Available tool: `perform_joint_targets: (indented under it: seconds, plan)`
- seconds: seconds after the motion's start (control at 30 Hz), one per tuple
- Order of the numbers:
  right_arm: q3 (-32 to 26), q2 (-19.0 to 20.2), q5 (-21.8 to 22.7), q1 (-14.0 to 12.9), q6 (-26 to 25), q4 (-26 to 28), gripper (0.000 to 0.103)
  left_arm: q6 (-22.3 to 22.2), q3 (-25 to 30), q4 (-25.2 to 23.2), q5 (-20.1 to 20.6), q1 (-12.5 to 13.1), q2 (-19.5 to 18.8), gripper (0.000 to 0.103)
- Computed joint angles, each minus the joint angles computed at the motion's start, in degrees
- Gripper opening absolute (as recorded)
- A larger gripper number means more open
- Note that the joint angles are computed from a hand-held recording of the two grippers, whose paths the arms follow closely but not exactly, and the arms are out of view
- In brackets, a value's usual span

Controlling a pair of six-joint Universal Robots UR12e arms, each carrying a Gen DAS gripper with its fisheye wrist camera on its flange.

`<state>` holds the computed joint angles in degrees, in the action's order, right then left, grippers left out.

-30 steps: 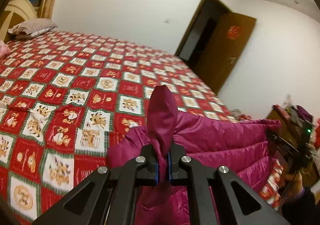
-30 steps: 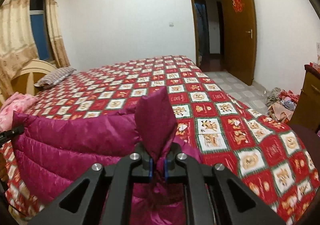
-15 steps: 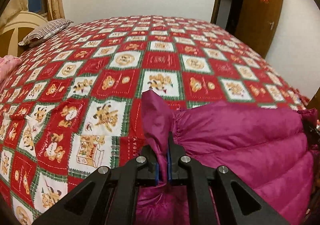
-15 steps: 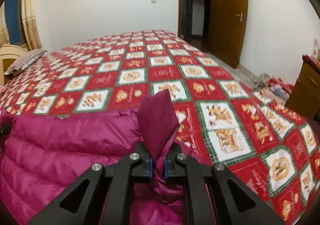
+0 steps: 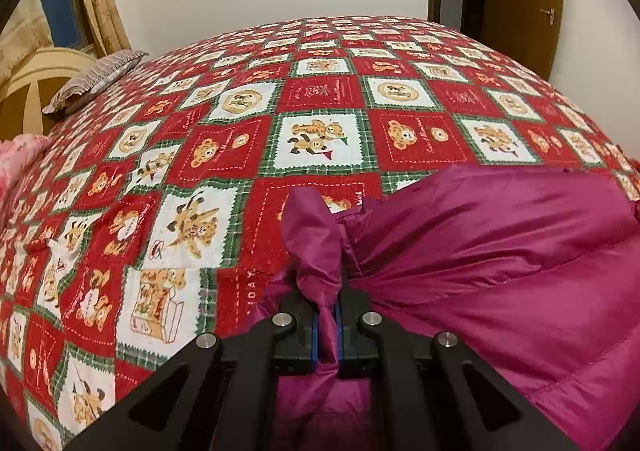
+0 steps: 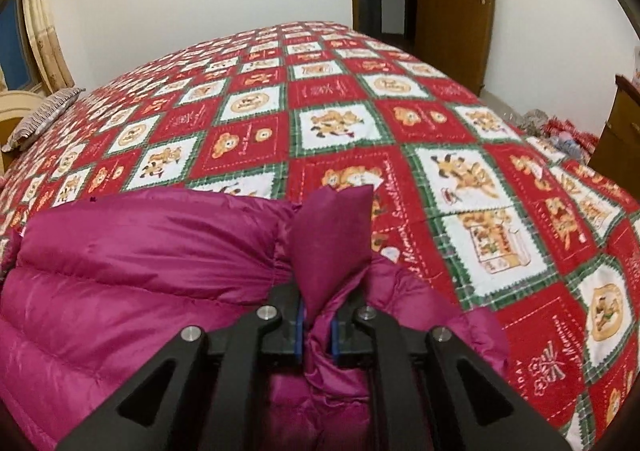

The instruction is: Fold large clothes

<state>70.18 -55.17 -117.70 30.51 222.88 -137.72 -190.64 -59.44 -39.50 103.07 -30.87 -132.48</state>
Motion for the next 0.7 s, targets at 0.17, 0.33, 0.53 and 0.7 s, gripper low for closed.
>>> perform_joint_targets:
  seconds: [0.17,0.33,0.53,0.7]
  plan:
    - [0.5,-0.2,0.6,-0.1,0.9,-0.9,0.012,0.5,1.2,-0.6,2.8,-0.6,-0.9,0.006]
    - [1.2,-0.4,0.9,-0.3,1.8,-1.8,0.012,1.1,2.1,-1.1,5.4,-1.1,-1.6,0.006]
    - [1.3,-0.7,0.5,-0.2,2.5,-1.0,0.022,1.5,2.3,-1.2,6.1,-1.3,-1.8,0.006]
    - [2.9,-3.0,-3.5,0.6,4.3,0.5,0.059,1.7,2.5,-1.3,6.5,-1.4,-1.9,0.006]
